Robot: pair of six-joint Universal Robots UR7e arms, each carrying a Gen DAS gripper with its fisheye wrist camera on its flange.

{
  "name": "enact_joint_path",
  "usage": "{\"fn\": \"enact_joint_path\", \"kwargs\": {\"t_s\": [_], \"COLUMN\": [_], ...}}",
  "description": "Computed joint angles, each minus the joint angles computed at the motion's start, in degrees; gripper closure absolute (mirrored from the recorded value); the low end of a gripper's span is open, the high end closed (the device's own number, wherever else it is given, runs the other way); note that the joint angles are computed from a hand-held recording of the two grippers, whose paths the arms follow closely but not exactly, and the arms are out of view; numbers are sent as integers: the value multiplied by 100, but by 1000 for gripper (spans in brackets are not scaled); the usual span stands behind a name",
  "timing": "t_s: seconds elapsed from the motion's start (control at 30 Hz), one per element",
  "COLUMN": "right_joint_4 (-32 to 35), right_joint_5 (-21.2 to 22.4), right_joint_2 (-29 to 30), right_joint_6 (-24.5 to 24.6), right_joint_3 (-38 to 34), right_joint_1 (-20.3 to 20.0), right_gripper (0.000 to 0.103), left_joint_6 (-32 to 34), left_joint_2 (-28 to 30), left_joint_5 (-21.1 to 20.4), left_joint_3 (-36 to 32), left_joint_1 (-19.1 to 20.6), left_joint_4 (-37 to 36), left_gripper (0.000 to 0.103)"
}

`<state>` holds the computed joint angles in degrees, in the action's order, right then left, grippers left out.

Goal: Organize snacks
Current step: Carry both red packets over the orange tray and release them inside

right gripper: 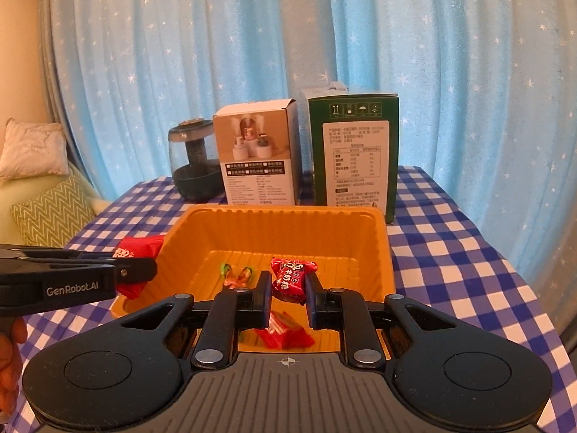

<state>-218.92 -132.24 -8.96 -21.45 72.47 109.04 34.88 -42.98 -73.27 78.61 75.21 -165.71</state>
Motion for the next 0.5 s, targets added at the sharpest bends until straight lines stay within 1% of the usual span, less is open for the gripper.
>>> {"fn": "enact_joint_path", "kwargs": {"t_s": [0.13, 0.23, 0.33, 0.5], "right_joint_4": [100, 160, 117, 1], "right_joint_5": [-10, -27, -24, -1], "right_joint_2": [-7, -46, -87, -199], "right_joint_6": [131, 280, 342, 560], "right_joint_3": [-35, 15, 76, 233], "right_joint_1": [-107, -170, -201, -242], "right_gripper": [84, 84, 84, 84], "left_joint_6": [-54, -97, -197, -117], "left_joint_2": [212, 334, 352, 265], "left_joint_5": [-81, 1, 48, 34], "left_joint_3": [-314, -489, -520, -379], "left_joint_1": [41, 49, 54, 27], "left_joint_4": [198, 344, 351, 224], "left_gripper": [80, 80, 80, 80]}}
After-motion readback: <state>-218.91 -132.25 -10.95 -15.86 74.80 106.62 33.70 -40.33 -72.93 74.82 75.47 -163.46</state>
